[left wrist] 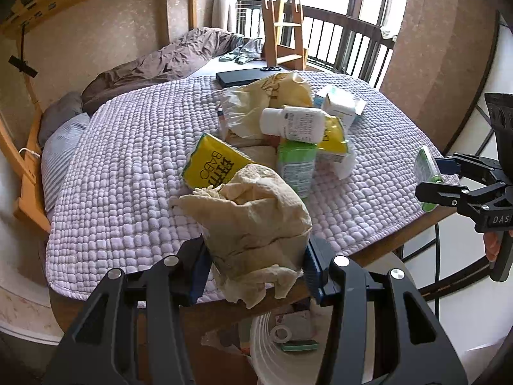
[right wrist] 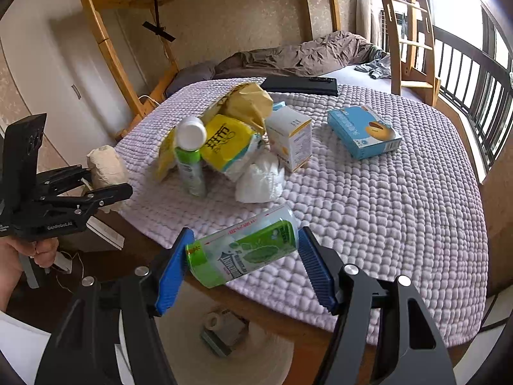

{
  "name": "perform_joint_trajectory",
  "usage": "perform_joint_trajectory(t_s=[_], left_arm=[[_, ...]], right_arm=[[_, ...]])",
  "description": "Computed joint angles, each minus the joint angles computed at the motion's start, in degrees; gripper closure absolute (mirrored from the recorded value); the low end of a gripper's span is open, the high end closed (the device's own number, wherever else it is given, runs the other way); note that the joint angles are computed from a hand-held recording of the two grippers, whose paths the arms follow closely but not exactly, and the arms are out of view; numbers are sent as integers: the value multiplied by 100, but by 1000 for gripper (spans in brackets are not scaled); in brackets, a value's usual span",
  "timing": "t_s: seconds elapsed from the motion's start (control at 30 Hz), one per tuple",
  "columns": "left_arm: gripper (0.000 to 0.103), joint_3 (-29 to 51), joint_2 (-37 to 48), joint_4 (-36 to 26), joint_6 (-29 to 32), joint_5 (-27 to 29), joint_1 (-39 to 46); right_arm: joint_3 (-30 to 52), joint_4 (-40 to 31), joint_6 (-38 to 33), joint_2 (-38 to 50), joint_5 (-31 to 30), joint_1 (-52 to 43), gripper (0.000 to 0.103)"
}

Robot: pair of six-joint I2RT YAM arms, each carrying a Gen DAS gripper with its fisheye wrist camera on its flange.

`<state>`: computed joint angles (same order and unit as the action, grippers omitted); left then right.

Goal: Collect trash
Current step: 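Carry the tissue and green-labelled bottle over the white bin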

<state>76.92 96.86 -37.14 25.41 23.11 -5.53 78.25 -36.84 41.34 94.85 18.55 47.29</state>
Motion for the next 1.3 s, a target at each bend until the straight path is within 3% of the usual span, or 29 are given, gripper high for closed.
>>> perform_joint_trajectory(t_s=[0.67,1.3], left_arm=[[52,-654,-641,-215,691,134,-82],[52,-1278,-1003,-292,779,59,-235]], right_arm=[[14,-524,1240,-29,449,876,37],[-453,-404,2089,-146,340,1309,37]])
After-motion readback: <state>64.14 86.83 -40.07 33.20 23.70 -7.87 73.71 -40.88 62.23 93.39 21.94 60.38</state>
